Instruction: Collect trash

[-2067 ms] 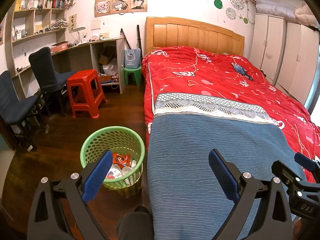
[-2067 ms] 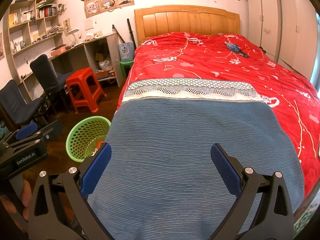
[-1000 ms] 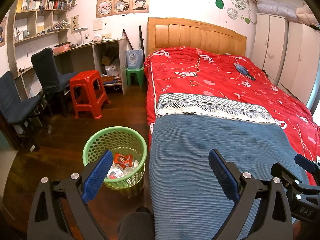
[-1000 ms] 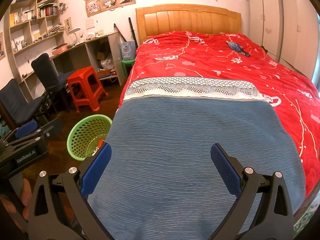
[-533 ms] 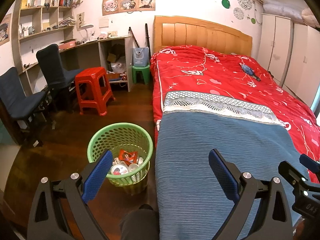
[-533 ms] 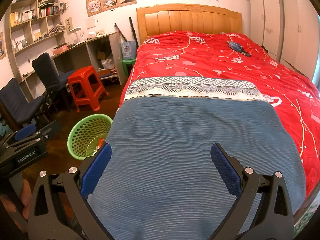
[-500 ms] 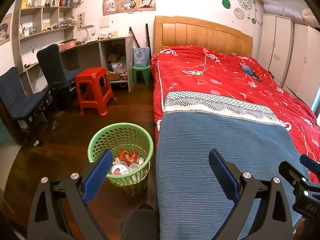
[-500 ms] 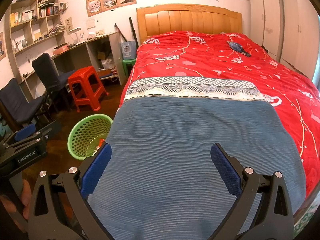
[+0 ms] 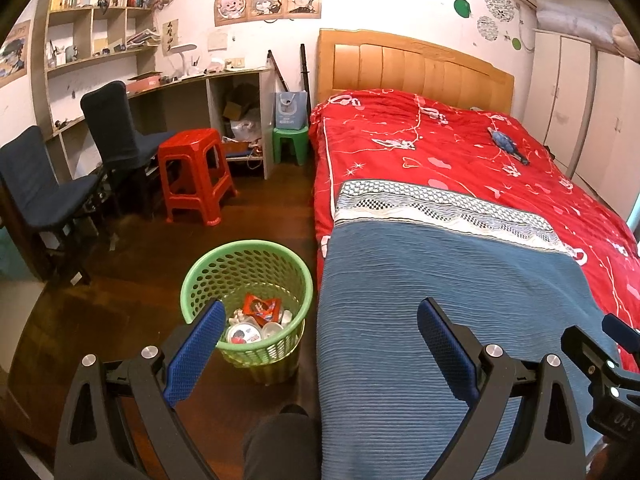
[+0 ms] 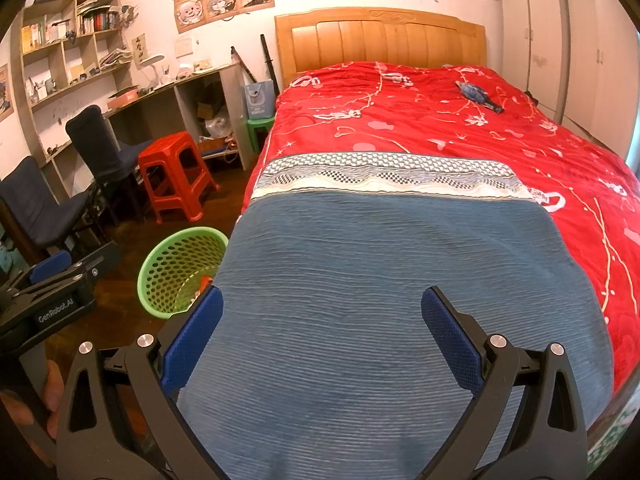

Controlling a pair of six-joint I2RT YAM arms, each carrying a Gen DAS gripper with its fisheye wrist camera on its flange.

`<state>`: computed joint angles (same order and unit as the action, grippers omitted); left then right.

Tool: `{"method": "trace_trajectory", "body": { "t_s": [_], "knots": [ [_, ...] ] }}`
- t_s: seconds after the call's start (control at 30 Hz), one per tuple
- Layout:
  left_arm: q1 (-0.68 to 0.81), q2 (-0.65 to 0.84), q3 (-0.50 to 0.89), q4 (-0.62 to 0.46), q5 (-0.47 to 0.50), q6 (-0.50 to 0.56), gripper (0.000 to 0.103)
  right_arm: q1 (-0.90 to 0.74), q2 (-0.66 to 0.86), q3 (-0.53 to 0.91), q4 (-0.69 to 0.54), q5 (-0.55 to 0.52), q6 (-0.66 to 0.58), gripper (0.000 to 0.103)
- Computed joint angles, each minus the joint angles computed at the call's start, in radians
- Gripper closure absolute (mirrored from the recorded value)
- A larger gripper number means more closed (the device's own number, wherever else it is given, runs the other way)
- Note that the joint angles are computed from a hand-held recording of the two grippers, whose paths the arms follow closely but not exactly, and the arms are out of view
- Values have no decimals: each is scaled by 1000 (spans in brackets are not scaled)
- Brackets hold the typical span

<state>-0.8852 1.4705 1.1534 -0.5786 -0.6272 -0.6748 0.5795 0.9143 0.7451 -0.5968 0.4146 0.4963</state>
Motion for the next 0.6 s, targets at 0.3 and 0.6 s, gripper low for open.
{"method": "trace_trajectory", "body": {
  "t_s": [0.3,0.6],
  "knots": [
    [-5,16,11,-14,-10,-13,10,-2,0,-1,1,-3,0,5],
    [-5,18,0,-8,-3,-21,10,2,1,-7,6,0,6,5]
  ]
}}
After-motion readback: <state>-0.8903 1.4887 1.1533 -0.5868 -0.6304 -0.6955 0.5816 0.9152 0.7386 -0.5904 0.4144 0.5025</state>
